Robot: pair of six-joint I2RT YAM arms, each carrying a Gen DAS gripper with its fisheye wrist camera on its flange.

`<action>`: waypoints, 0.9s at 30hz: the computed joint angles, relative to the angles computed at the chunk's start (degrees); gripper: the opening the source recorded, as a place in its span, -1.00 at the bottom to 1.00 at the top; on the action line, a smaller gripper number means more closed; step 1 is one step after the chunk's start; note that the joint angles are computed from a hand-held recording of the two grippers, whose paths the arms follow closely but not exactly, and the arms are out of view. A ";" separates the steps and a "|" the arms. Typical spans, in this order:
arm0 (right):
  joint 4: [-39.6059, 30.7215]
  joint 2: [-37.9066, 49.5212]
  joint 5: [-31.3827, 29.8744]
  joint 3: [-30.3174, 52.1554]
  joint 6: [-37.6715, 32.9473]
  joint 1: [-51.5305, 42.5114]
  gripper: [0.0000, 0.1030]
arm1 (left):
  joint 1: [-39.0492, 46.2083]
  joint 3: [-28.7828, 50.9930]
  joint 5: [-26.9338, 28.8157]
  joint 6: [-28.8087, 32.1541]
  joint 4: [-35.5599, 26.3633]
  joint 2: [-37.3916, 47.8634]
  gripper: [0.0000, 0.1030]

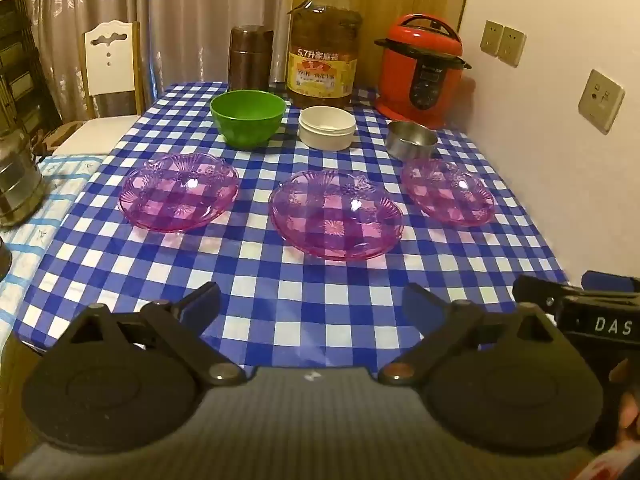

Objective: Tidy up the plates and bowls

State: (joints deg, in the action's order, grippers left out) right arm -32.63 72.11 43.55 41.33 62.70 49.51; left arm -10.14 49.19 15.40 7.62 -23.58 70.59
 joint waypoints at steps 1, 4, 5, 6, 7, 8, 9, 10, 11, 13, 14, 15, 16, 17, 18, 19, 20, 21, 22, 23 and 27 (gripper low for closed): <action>-0.10 0.08 -0.06 0.02 0.04 0.08 0.99 | 0.13 -0.12 0.18 -0.40 -0.26 -0.22 0.85; -0.03 0.15 -0.11 -0.16 0.27 0.21 0.99 | 0.66 0.65 0.70 -0.82 -1.37 0.12 0.82; 0.36 -0.09 -0.32 -0.45 0.27 0.13 0.99 | 1.64 1.72 2.05 -0.51 -2.01 1.82 0.80; 0.68 -0.24 -0.51 -0.66 0.17 0.04 0.99 | 1.22 1.64 1.40 -0.64 -1.78 1.78 0.80; 0.92 -0.31 -0.67 -0.78 -0.03 -0.05 0.99 | 0.38 2.31 0.18 -0.66 -2.47 1.72 0.80; 1.23 -0.46 -0.75 -0.97 -0.25 -0.12 0.99 | -0.05 2.36 -0.40 -0.92 -2.65 1.53 0.80; 1.59 -0.66 -0.88 -1.19 -0.52 -0.25 0.99 | -0.20 2.53 -0.56 -1.03 -2.80 1.64 0.80; 2.13 -1.01 -1.41 -1.30 -1.54 -0.97 0.99 | 0.13 2.54 -0.17 -0.99 -2.62 1.90 0.80; 2.75 -1.39 -1.96 -1.43 -2.74 -1.79 0.99 | -0.07 1.67 -0.27 -1.20 -1.91 1.37 0.80; 2.36 -1.31 -1.20 -1.63 -2.67 -1.85 0.99 | 0.10 1.49 -0.09 -1.30 -1.78 1.19 0.80; 1.40 -0.47 -0.15 -1.24 -1.23 -0.96 0.99 | 0.13 1.54 -0.02 -1.34 -1.83 1.07 0.80; 0.05 0.93 0.76 0.16 0.42 0.23 0.99 | 0.16 1.64 0.04 -1.42 -1.84 1.09 0.80; 0.08 0.92 0.78 0.18 0.32 0.21 0.99 | 0.12 1.84 0.04 -1.53 -1.92 1.18 0.80; 0.01 0.96 0.80 0.25 0.24 0.15 0.99 | 0.19 1.88 0.15 -1.40 -1.96 1.18 0.79; -0.10 0.89 0.73 0.29 0.22 0.11 0.99 | 0.10 1.92 0.17 -1.42 -1.98 1.10 0.79; -0.10 0.86 0.72 0.31 0.23 -0.02 0.99 | -0.01 1.96 0.15 -1.45 -2.05 1.02 0.79; -0.10 0.98 0.70 0.40 0.26 -0.07 0.99 | -0.09 2.00 0.18 -1.49 -2.14 0.94 0.79; -0.18 0.88 0.75 0.39 0.34 -0.08 0.99 | -0.22 2.04 0.21 -1.57 -2.23 0.87 0.79; -0.17 0.95 0.79 0.50 0.27 -0.19 0.99 | -0.29 2.11 0.28 -1.62 -2.18 1.03 0.79; 0.01 0.78 0.88 0.29 0.14 -0.15 0.99 | -0.43 2.19 0.27 -1.78 -2.24 1.07 0.79; -0.25 0.39 0.97 0.22 0.17 -0.06 0.99 | 0.09 1.93 0.84 -1.46 -2.22 0.84 0.79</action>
